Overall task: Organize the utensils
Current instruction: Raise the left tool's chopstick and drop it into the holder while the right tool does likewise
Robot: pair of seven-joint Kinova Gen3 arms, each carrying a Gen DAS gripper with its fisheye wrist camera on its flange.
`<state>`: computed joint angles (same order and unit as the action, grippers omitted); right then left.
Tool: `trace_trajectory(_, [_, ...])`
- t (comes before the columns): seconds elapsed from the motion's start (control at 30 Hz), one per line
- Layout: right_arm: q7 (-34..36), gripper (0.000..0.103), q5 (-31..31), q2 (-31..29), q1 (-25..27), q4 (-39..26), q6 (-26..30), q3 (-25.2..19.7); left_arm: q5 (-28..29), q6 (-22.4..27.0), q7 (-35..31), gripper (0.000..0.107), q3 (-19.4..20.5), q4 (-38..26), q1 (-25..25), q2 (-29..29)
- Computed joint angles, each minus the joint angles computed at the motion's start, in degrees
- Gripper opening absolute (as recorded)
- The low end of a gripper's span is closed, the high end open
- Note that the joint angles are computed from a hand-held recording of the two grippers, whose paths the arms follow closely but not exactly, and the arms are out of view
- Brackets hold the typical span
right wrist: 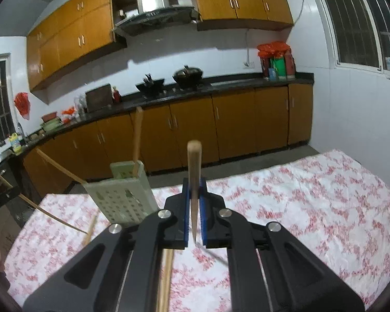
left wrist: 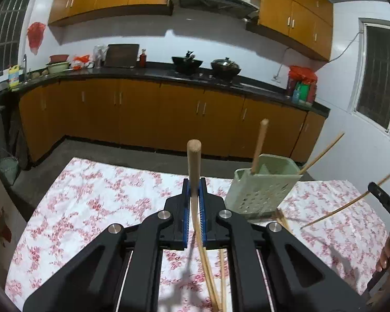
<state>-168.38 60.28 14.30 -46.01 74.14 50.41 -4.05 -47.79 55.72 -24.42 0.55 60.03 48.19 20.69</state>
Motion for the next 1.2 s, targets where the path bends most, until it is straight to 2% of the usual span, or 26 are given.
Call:
trace_trajectory(0.2, [-0.1,0.008,3.1,-2.2,-0.2,-1.6,-4.5,-0.6,-0.9,-2.2,-3.0,0.007,0.8,-2.7,0.9,-1.0])
trace_trajectory(0.33, [-1.7,0.008,7.5,-2.5,-0.8,-3.0,-7.3,-1.0,-3.1,-3.8,-3.6,0.007,0.0,-5.5,2.7,-0.3])
trace_trajectory(0.5, [-2.0,0.008,11.7,0.1,-2.1,-7.7,-9.0,-0.1,-6.7,-5.7,-2.4,0.007,-3.1,-11.6,5.2,3.2])
trace_trajectory(0.63, [-0.7,0.008,11.5,3.2,-3.0,-11.9,-10.0,2.0,-7.5,-7.0,-1.6,0.007,-6.5,-18.0,6.0,7.2])
trace_trajectory(0.77, [1.4,0.008,8.2,6.4,-2.9,-16.1,-11.3,4.5,-6.6,-7.8,-1.1,0.007,-9.9,-22.6,6.2,11.2])
trace_trajectory(0.87, [4.1,0.008,4.7,8.6,-2.6,-18.9,-11.8,5.8,-4.4,-9.2,-1.3,0.007,-11.0,-22.8,5.7,12.3])
trace_trajectory(1.2, [14.7,0.009,-9.3,13.1,-0.4,-23.8,-12.0,7.8,4.2,-9.4,-5.7,0.007,-10.0,-22.2,2.9,13.8])
